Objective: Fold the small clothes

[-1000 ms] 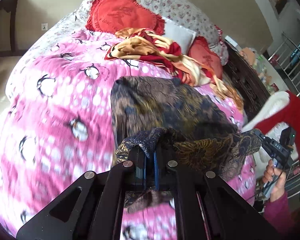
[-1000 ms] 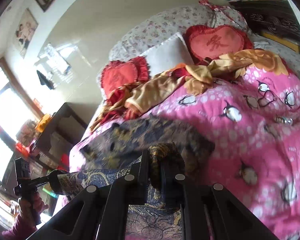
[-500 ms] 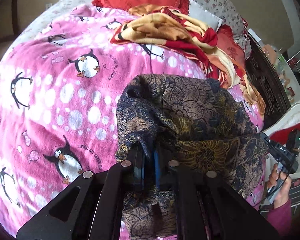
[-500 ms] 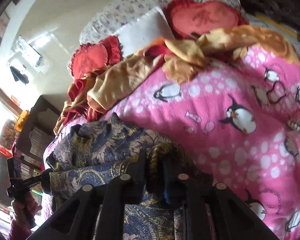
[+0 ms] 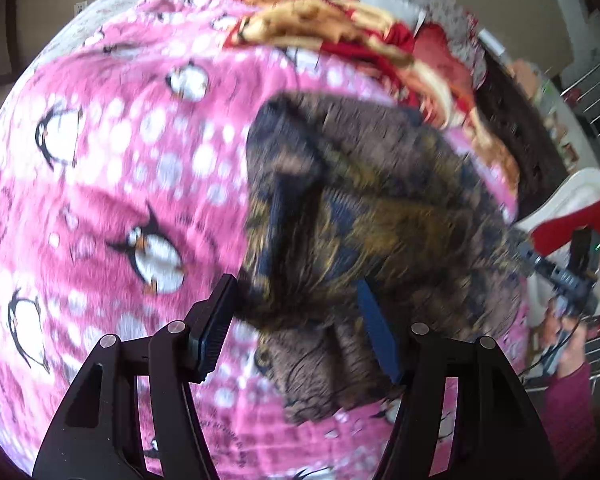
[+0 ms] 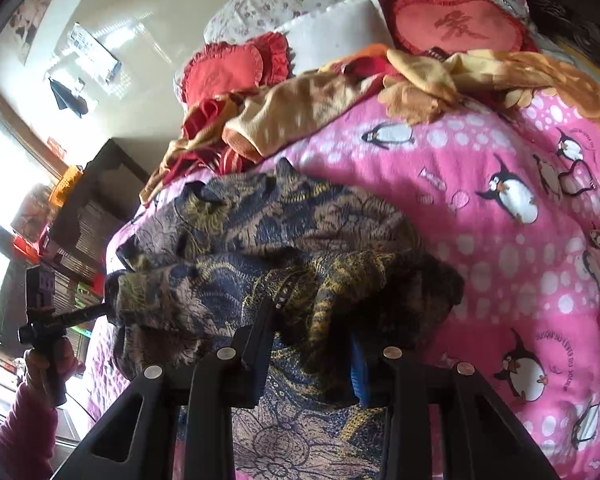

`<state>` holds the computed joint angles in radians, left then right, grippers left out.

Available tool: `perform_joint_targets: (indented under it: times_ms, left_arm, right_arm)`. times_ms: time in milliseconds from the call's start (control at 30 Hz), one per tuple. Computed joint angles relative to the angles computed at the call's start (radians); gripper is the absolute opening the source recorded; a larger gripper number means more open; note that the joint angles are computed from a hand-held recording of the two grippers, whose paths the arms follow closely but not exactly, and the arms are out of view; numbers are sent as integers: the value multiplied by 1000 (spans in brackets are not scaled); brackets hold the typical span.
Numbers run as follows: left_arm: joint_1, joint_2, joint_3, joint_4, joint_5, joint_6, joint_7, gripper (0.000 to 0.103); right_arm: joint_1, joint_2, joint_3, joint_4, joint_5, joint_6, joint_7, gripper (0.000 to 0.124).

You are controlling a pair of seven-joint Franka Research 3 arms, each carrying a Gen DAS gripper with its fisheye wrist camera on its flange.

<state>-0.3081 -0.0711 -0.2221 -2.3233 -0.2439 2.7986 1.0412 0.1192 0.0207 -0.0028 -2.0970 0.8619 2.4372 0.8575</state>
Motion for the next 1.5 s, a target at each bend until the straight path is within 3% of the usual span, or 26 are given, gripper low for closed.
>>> perform_joint_targets:
  times_ms: [67, 100, 200, 300, 433, 567, 667, 767, 800, 833, 900, 967, 1033, 1133, 1267, 1333, 1400, 1500]
  left_arm:
    - [2, 5, -2, 9, 25, -25, 4, 43]
    - [4, 6, -1, 16, 31, -37, 12, 27]
    - [-2, 6, 14, 31, -67, -14, 111, 15]
    - [-7, 15, 29, 53, -243, 56, 237, 13]
    - [8, 61, 34, 112, -497, 125, 368, 13]
    - [62, 132, 7, 169, -504, 161, 296, 13]
    - [86, 173, 3, 180, -385, 185, 148, 13]
    - [158, 189, -73, 191, -552, 205, 249, 15]
    - [168, 185, -83, 186, -575, 214, 269, 26]
    - [172, 177, -87, 179, -580, 226, 279, 43]
    - [181, 153, -108, 161, -658, 264, 352, 62]
    - [170, 123, -110, 145, -714, 277, 415, 62]
    - [136, 101, -80, 122, -600, 281, 347, 62]
    - [96, 60, -43, 74, -272, 278, 127, 62]
    - [54, 49, -30, 70, -86, 243, 52, 62]
    - [29, 63, -32, 89, -81, 211, 93, 62]
    - [21, 92, -34, 120, -44, 176, 103, 62]
    - [18, 154, -23, 188, 135, 110, -23, 62]
  right_arm:
    - [3, -2, 2, -2, -19, 12, 2, 18]
    - [2, -3, 2, 0, -13, 12, -7, 11]
    - [-14, 6, -10, 32, 111, -27, -50, 10]
    - [-46, 48, -22, 90, 290, -93, -60, 10]
    - [-76, 123, -10, 158, 415, -104, 0, 10]
    - [-103, 219, 16, 232, 499, -88, 108, 10]
    - [-111, 284, 30, 281, 447, -75, 209, 10]
    - [-121, 266, 48, 261, 396, -57, 165, 14]
    - [-123, 237, 51, 240, 385, -55, 129, 20]
    - [-124, 219, 50, 224, 380, -52, 109, 30]
    - [-121, 161, 45, 179, 375, -39, 47, 36]
    - [-113, 117, 33, 148, 349, -40, -3, 36]
    - [-100, 80, 21, 128, 289, -53, -42, 36]
    - [-84, 73, 8, 134, 202, -114, -24, 36]
    - [-61, 135, 9, 195, 96, -163, 97, 36]
    - [-45, 168, 20, 223, 53, -131, 126, 36]
    - [-32, 196, 36, 247, 69, -44, 136, 36]
    - [-30, 250, 71, 304, 159, 84, 104, 36]
